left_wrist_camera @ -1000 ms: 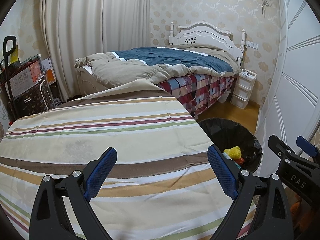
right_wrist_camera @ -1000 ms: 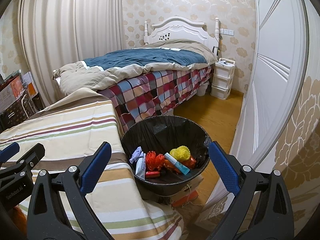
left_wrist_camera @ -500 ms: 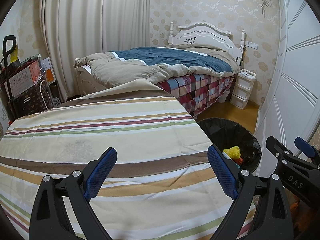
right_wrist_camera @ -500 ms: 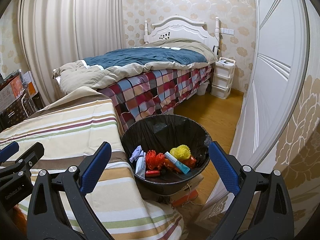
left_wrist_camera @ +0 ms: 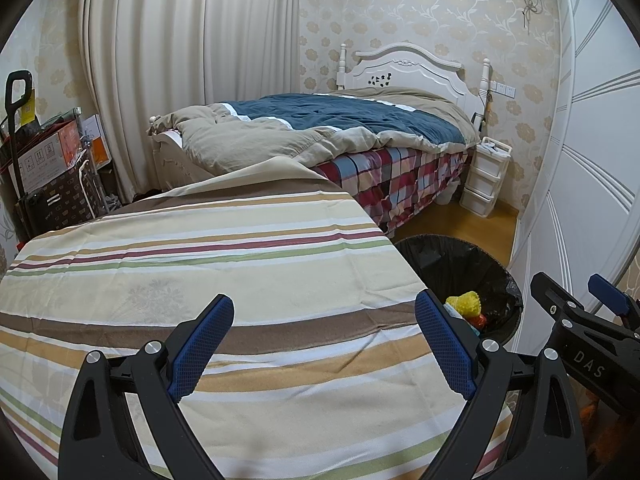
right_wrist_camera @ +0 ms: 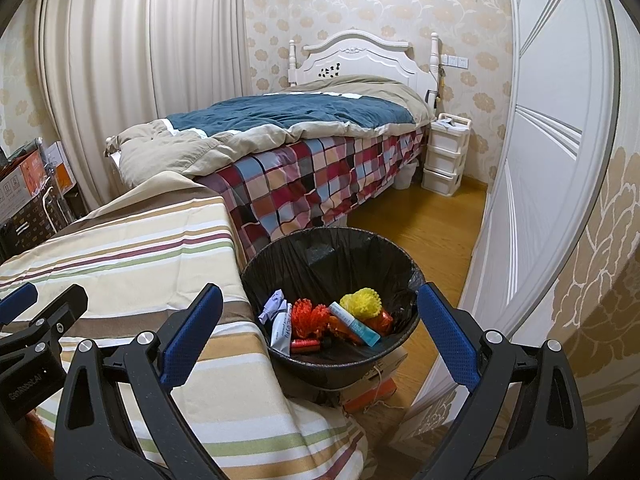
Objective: Collect trash
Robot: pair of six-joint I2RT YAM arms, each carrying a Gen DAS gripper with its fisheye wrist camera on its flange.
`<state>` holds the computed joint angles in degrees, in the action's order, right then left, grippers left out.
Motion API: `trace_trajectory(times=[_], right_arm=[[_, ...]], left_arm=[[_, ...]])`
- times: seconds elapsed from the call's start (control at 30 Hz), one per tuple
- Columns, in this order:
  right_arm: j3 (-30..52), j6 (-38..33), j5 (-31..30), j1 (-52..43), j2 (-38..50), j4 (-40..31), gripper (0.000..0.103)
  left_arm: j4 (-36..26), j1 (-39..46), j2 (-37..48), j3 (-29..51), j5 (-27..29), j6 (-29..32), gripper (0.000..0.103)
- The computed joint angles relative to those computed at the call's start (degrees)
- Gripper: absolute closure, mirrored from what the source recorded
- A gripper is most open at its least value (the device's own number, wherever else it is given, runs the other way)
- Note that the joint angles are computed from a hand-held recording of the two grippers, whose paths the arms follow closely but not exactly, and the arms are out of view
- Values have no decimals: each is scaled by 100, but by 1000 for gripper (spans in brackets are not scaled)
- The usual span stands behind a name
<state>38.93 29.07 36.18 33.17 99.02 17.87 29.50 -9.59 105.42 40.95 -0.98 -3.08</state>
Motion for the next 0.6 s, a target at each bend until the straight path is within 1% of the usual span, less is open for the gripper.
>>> trace_trajectory(times=[0.6], right_arm=[[15,5,-2,3,-26,-47,8]], left_arm=[[31,-200,71,-12,-107,-103,12]])
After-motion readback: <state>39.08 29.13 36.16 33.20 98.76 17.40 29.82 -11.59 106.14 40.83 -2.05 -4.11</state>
